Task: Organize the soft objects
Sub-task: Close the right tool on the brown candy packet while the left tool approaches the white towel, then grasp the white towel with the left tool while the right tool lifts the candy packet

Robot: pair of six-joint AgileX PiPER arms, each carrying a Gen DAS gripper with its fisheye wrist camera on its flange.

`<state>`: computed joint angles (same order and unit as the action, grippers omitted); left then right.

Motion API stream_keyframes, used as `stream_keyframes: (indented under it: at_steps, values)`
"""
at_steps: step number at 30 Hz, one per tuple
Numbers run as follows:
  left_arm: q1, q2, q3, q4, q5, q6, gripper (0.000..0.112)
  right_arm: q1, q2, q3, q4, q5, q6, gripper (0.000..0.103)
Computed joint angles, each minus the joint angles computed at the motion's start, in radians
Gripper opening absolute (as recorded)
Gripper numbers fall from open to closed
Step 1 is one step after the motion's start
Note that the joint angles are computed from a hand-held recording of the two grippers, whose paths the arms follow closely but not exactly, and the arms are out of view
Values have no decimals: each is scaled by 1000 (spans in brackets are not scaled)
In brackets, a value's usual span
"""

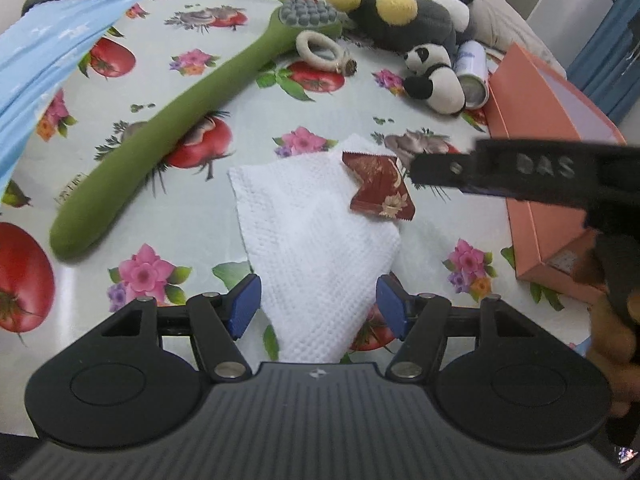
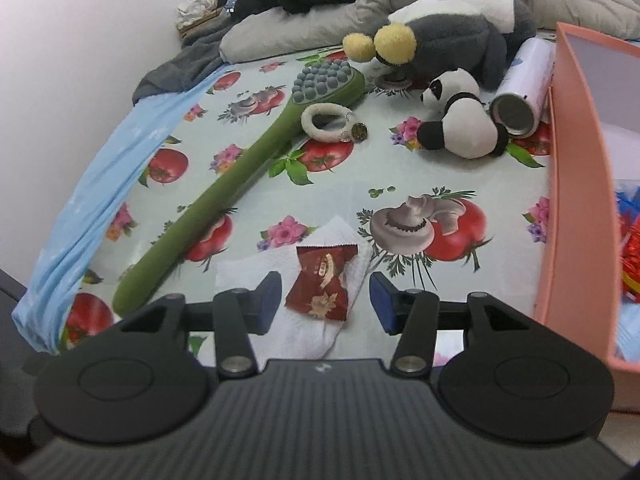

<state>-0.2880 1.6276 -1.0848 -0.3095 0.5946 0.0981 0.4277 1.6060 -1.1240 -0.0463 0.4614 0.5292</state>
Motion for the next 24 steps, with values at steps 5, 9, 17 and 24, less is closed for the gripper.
stream_keyframes:
  at_steps: [5,9,17,24]
  values:
    - [-10,19,7,-13,-6,16,69,-12,79,-47,41,-12,-54,52]
    - [-10,19,24,-16,-23,23,69,-25,133,-77,104,-22,-116,51]
    - [-14,12,33,-7,-32,14,69,-40,164,-90,179,-34,-188,33]
    - [-24,14,35,11,-34,5,64,-27,99,-45,15,-44,-53,31]
